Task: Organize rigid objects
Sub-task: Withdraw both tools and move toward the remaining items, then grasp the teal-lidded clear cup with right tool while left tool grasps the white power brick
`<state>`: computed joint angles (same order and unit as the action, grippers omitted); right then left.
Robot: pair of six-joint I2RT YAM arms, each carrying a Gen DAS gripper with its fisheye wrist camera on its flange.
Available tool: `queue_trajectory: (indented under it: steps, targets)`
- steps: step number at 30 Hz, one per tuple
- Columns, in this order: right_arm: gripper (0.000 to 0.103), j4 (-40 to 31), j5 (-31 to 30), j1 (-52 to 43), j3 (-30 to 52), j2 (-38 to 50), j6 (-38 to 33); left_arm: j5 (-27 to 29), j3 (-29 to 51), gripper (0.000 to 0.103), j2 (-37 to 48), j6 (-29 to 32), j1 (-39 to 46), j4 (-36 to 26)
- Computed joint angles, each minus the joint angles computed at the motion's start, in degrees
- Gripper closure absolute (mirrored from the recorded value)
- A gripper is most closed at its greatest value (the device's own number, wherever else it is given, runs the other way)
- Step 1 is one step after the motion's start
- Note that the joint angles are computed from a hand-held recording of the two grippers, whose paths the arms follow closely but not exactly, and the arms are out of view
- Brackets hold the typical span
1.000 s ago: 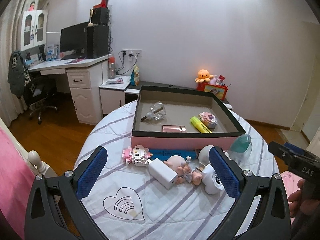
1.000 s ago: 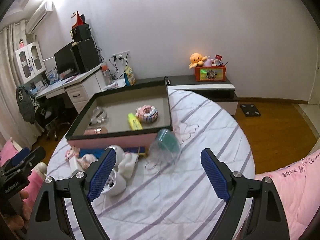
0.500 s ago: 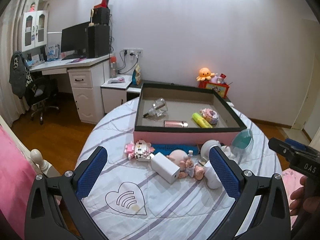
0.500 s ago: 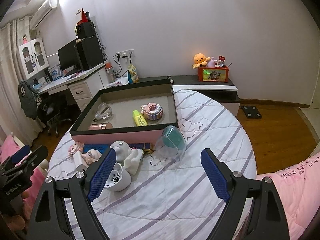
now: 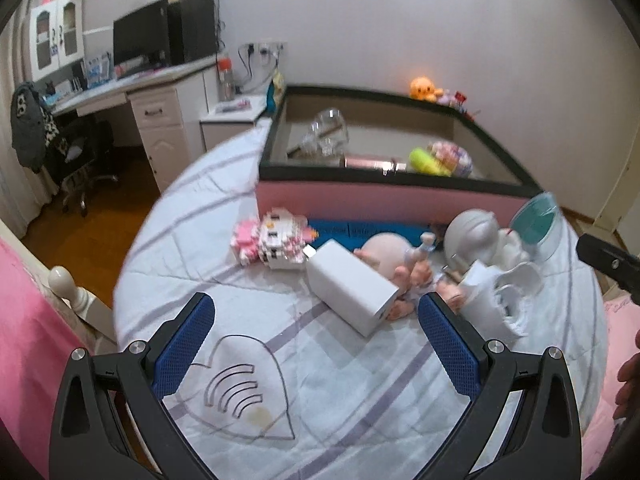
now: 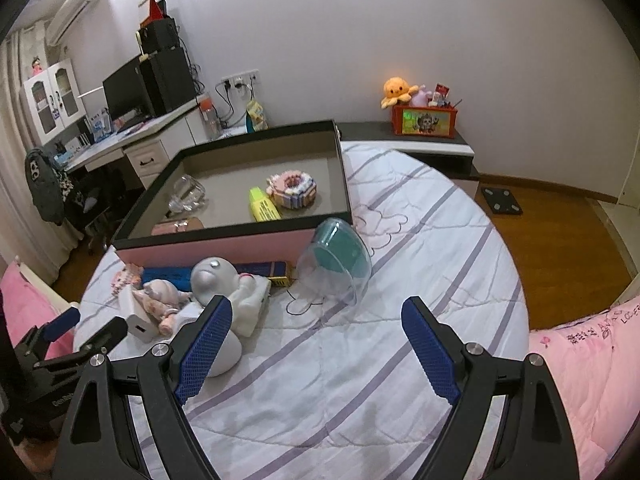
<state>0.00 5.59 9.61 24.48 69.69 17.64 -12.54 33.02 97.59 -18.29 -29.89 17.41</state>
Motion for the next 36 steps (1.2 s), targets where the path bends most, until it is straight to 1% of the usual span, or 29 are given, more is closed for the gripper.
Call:
queue_trajectory:
  steps: [3,6,8,10,12,14,15,16,22,23,25,26,27,28,29,30,31,32,33,34,36]
  targets:
    - [0.015,1.26,-0.7,-0.71,0.73,2.86,-0.53,0.94,1.89,0.0,3.28,-0.23,1.56,0.04]
    - [0.015,1.98,-1.16,-1.26,1.59,5.23,-1.12,3.84,1.49,0.0,3.73,-0.17,3.64,1.47]
    - [0.015,2.66,-1.64,-1.66,2.41,7.32,-1.55,4.97,0.85,0.005,3.5,0.51,4.29,2.6]
    - [0.015,3.66,-2.22,-2.18,3.04,9.43,-2.16,6.41,0.8,0.016,3.37,1.1,4.79,2.79]
    - [0.015,4.49,-2.73,-2.75,3.72,11.32,-2.64,6.73,1.1,0.017,3.34,1.23,4.71,2.68]
    - [0.015,5.39,-3.53,-3.76,4.73,13.59,-3.15,6.54,2.9,0.015,4.66,1.58,4.43,1.47]
    - [0.015,5.71,-3.85,-4.18,5.15,14.44,-3.29,6.34,3.88,0.006,5.36,1.55,4.37,0.76]
    - [0.015,6.17,-4.41,-4.77,5.8,15.56,-3.49,5.5,5.13,0.0,6.34,1.42,4.18,-0.22]
    - [0.015,8.35,-6.44,-6.48,8.84,21.26,-4.54,8.49,5.6,0.001,6.98,2.35,4.59,1.73]
    - [0.015,8.96,-6.93,-6.82,9.02,22.1,-4.63,10.26,5.63,0.002,7.16,2.12,5.17,2.04]
    - [0.017,10.68,-8.87,-7.89,9.06,23.46,-4.78,14.56,5.18,0.013,7.23,1.52,6.55,2.98]
    - [0.025,11.07,-9.52,-8.3,9.04,23.78,-4.91,15.66,4.8,0.016,7.02,1.48,6.78,3.39]
    - [0.033,11.0,-10.05,-8.6,9.24,24.29,-5.28,16.01,4.73,0.022,6.93,1.55,6.7,3.56]
    - [0.036,11.07,-10.67,-8.78,9.37,24.71,-5.56,16.11,4.31,0.027,6.51,1.8,6.32,3.91]
    - [0.039,11.34,-11.49,-9.02,9.24,24.97,-5.76,15.64,4.03,0.028,6.2,1.94,5.96,3.98]
    - [0.039,11.52,-11.62,-9.1,9.1,24.93,-5.86,14.55,3.98,0.026,5.97,2.02,5.46,3.74]
    - [0.039,11.69,-11.79,-9.17,8.67,24.55,-5.85,13.8,3.95,0.02,5.74,1.91,5.33,3.36]
    - [0.038,11.76,-11.9,-9.19,8.5,24.41,-5.75,11.53,4.39,0.015,5.78,1.03,4.93,2.37]
    - [0.038,11.75,-12.03,-9.25,8.38,24.27,-5.75,11.08,4.29,0.013,5.75,0.63,5.13,2.45]
    - [0.038,11.67,-12.18,-9.36,8.28,24.11,-5.86,11.59,3.51,0.014,5.15,0.24,5.66,3.2]
    - [0.038,11.36,-12.16,-9.47,8.09,23.77,-6.16,9.42,2.32,0.014,3.85,0.14,6.0,3.54]
